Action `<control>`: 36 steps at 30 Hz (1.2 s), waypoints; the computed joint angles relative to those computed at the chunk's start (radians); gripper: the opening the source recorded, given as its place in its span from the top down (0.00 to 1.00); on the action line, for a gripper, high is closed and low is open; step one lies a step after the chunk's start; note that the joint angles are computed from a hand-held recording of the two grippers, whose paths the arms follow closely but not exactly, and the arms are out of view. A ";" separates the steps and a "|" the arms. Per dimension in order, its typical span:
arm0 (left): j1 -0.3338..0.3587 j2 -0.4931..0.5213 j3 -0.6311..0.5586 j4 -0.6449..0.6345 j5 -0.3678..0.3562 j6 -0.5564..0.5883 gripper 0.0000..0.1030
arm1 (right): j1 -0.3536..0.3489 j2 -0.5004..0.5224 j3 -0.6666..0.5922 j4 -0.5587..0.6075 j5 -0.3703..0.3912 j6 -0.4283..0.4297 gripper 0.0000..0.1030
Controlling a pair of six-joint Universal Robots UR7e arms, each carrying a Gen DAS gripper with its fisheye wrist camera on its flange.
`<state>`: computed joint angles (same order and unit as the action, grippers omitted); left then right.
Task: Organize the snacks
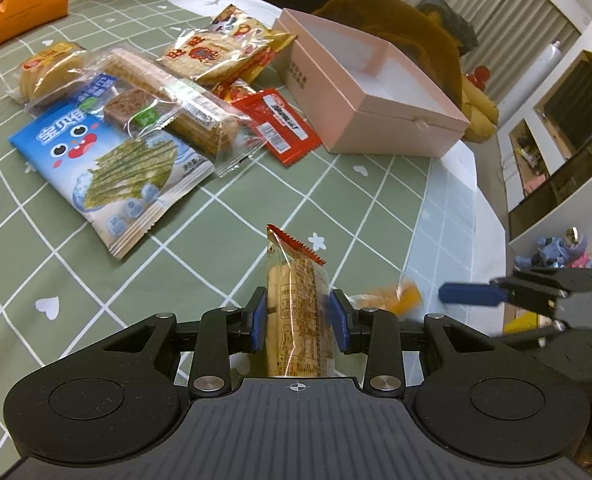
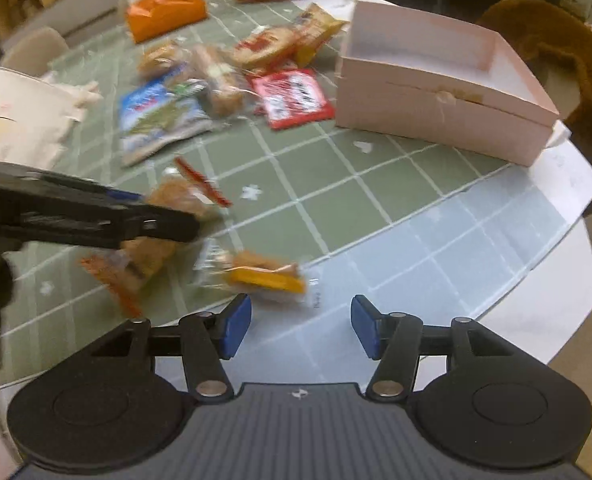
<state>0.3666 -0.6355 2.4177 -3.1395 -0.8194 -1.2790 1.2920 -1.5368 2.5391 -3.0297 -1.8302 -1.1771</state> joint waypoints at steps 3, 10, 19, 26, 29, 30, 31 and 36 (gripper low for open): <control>-0.001 -0.001 0.001 0.002 0.000 -0.008 0.63 | 0.009 0.025 -0.017 -0.025 -0.006 0.050 0.46; -0.006 -0.004 -0.005 0.031 0.004 -0.028 0.63 | 0.008 -0.011 -0.035 0.050 0.039 0.156 0.46; -0.025 -0.035 0.032 0.069 0.026 -0.141 0.63 | 0.011 -0.040 -0.075 0.294 0.073 0.357 0.47; -0.023 -0.046 0.021 0.115 0.025 -0.151 0.63 | 0.063 0.073 -0.058 0.110 0.047 0.359 0.48; -0.028 -0.055 0.028 0.139 0.032 -0.187 0.63 | 0.086 0.112 -0.061 0.060 0.034 0.369 0.47; -0.029 -0.058 0.032 0.145 0.035 -0.204 0.63 | 0.091 0.125 -0.061 0.041 0.032 0.371 0.47; -0.032 -0.060 0.039 0.143 0.039 -0.217 0.63 | 0.097 0.140 -0.060 0.015 0.029 0.369 0.47; -0.034 -0.073 0.050 0.158 0.044 -0.255 0.63 | 0.120 0.211 -0.051 -0.122 0.013 0.309 0.48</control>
<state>0.3322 -0.7089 2.4679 -2.9818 -0.7754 -1.5341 1.4123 -1.3259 2.4877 -3.1518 -1.8171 -0.8678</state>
